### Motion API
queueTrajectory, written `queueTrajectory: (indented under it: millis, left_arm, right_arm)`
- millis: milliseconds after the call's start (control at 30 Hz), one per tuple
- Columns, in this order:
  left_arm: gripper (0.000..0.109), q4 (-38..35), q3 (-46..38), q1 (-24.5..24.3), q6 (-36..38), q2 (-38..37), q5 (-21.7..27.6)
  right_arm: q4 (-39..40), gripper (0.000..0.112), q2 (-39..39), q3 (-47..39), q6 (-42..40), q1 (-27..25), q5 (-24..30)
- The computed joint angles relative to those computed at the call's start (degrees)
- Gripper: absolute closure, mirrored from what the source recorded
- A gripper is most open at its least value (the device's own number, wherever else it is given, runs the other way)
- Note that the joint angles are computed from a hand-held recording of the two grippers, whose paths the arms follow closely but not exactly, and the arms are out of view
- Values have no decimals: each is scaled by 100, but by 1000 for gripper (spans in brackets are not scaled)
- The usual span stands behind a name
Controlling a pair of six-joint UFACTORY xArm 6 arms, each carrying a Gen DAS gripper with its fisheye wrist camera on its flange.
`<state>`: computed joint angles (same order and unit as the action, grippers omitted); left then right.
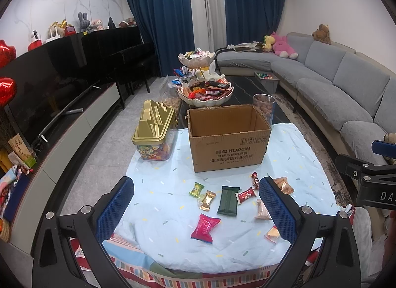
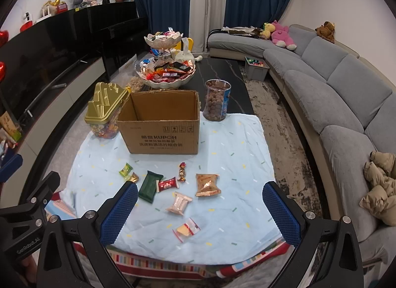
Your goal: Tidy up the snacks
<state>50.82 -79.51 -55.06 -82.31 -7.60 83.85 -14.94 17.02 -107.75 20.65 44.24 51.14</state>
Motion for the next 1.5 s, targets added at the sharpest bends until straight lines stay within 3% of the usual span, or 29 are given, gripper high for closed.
queueTrajectory:
  millis: [800, 1500]
  left_arm:
    - [6, -40, 240, -9, -121, -119, -55]
    - [6, -400, 584, 413, 57, 37, -551]
  right_arm:
    - [44, 10, 56, -42, -19, 55, 27]
    - [46, 10, 606, -261, -188, 43, -38]
